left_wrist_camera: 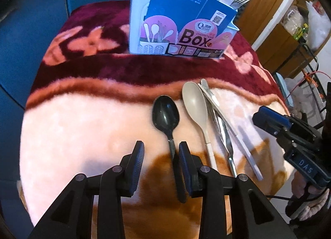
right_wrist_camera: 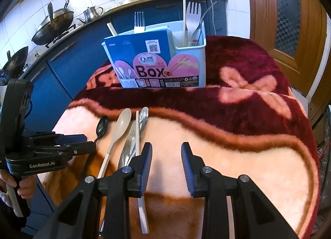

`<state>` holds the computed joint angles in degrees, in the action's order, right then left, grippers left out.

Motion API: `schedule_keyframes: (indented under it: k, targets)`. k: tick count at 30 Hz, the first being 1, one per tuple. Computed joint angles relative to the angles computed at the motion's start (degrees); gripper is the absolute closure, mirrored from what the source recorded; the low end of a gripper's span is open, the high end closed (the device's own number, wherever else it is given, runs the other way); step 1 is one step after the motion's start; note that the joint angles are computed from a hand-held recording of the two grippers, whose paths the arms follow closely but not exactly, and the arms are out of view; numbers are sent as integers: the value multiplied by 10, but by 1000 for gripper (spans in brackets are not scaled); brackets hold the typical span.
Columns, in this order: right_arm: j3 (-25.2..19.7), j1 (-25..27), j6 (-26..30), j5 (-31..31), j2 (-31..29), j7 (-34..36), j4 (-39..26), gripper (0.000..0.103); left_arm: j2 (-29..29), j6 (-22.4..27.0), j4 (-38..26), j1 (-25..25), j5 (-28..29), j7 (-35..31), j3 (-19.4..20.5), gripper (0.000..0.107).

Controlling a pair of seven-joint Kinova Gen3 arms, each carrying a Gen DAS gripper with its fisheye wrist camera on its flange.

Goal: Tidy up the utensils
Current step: 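Grasp the black spoon with the left tool while the right tool grasps a white plastic stick, then lower the black spoon into the holder with the left tool while the right drops the stick in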

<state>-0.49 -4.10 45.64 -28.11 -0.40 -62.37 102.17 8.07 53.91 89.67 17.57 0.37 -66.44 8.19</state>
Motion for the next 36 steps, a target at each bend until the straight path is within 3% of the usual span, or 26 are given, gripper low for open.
schedule_keyframes:
  k: [4, 8, 13, 16, 21, 24, 26, 28, 36]
  targets:
    - [-2, -2, 12, 3, 5, 2, -5, 71, 6, 0, -4, -6, 24, -24, 3, 72]
    - [-7, -5, 28, 11, 12, -1, -14, 71, 15, 0, -12, 2, 10, -17, 2, 73]
    - [-15, -13, 44, 34, 23, -13, -27, 71, 21, -2, -15, 17, -24, 2, -2, 97]
    - [-20, -18, 65, 46, 35, -16, -44, 71, 14, -16, -3, 7, -7, -7, -3, 102]
    - [-25, -17, 117, 49, 67, -20, -81, 71, -8, -54, 28, -8, 19, -24, -3, 102]
    - [-29, -19, 132, 62, 79, -26, -100, 80, -30, -89, 52, -12, 16, -27, -3, 102]
    - [-31, -18, 141, 65, 87, -28, -111, 93, -45, -114, 65, -10, 4, -18, -2, 102]
    - [-33, -15, 143, 63, 91, -24, -115, 95, -58, -140, 77, -10, -11, -8, -1, 102]
    - [-25, 26, 115, -40, 58, 62, -80, 96, -83, -221, 98, -13, -72, 51, 10, 102]
